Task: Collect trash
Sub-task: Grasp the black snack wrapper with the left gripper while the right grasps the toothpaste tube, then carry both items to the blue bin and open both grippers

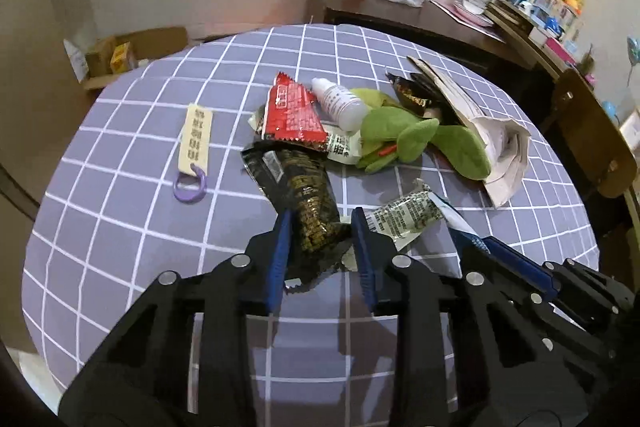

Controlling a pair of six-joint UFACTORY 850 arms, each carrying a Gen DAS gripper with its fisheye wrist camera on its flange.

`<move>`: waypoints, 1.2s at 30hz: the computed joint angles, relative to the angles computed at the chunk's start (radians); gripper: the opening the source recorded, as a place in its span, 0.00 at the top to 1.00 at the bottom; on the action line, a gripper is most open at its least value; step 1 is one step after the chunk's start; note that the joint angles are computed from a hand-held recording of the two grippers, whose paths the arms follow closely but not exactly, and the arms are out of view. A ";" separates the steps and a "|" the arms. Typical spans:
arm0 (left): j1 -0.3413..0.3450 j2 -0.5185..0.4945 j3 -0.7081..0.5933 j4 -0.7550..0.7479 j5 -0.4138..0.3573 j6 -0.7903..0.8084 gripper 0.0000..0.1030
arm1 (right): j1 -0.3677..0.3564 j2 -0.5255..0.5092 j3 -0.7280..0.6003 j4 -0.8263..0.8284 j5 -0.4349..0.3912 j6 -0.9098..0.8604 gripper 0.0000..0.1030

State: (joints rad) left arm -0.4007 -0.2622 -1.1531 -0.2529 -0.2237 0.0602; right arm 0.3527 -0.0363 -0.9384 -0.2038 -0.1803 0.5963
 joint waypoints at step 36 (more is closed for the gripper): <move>0.675 0.355 0.394 -0.485 0.018 0.589 0.87 | 0.461 -0.536 -0.704 0.304 -0.136 -0.309 0.88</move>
